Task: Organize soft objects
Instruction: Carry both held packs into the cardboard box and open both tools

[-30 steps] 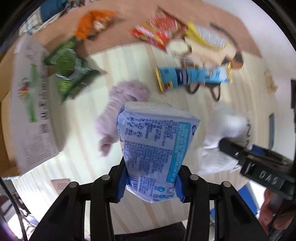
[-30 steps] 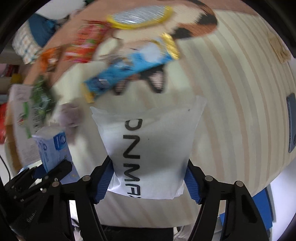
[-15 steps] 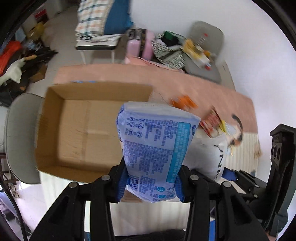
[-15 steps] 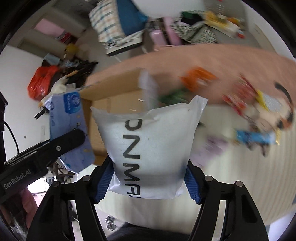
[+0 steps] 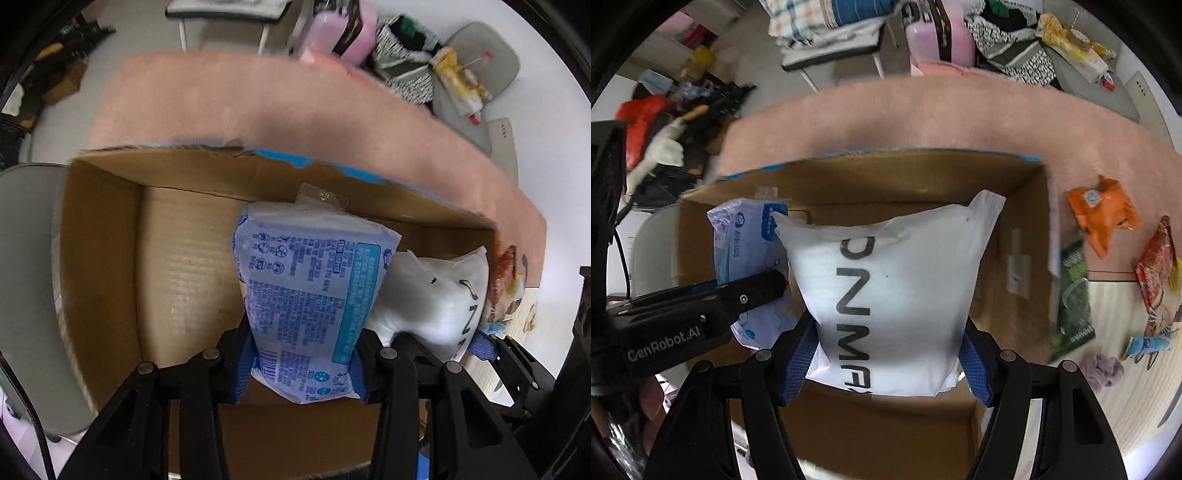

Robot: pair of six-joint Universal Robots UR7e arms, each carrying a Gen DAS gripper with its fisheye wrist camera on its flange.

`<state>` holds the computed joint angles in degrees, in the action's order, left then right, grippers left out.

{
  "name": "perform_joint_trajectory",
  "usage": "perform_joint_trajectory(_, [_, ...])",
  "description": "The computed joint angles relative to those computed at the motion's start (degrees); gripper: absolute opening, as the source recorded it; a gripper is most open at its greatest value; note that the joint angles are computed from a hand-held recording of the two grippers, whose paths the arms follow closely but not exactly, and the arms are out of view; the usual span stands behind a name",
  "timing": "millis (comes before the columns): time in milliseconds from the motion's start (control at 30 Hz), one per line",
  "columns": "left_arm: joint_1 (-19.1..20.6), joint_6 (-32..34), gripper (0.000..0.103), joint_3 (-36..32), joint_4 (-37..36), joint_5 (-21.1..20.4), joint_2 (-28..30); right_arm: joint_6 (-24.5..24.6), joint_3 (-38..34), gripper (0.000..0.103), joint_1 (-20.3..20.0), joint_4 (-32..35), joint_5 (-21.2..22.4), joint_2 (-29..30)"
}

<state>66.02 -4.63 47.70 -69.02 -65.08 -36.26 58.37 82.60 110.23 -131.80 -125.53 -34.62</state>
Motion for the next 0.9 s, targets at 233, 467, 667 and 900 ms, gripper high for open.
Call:
perform_joint_trajectory(233, [1.64,1.19,0.042,-4.24,4.39,-0.05,4.61,0.17,-1.96,0.072,-3.12,0.79,0.48,3.28])
perform_joint_trajectory(467, [0.62,0.51,0.053,-3.41,4.93,0.58,4.32,1.19,-4.40,0.083,-4.00,3.61,0.26,4.40])
perform_joint_trajectory(667, [-1.79,4.72,0.094,2.71,-1.22,5.65,-0.76,2.61,-4.26,0.098,-2.29,5.66,-0.59,2.95])
perform_joint_trajectory(900, [-2.16,5.31,0.102,8.23,-7.15,6.01,-6.50,6.61,-2.79,0.103,2.23,11.40,-5.18,0.79])
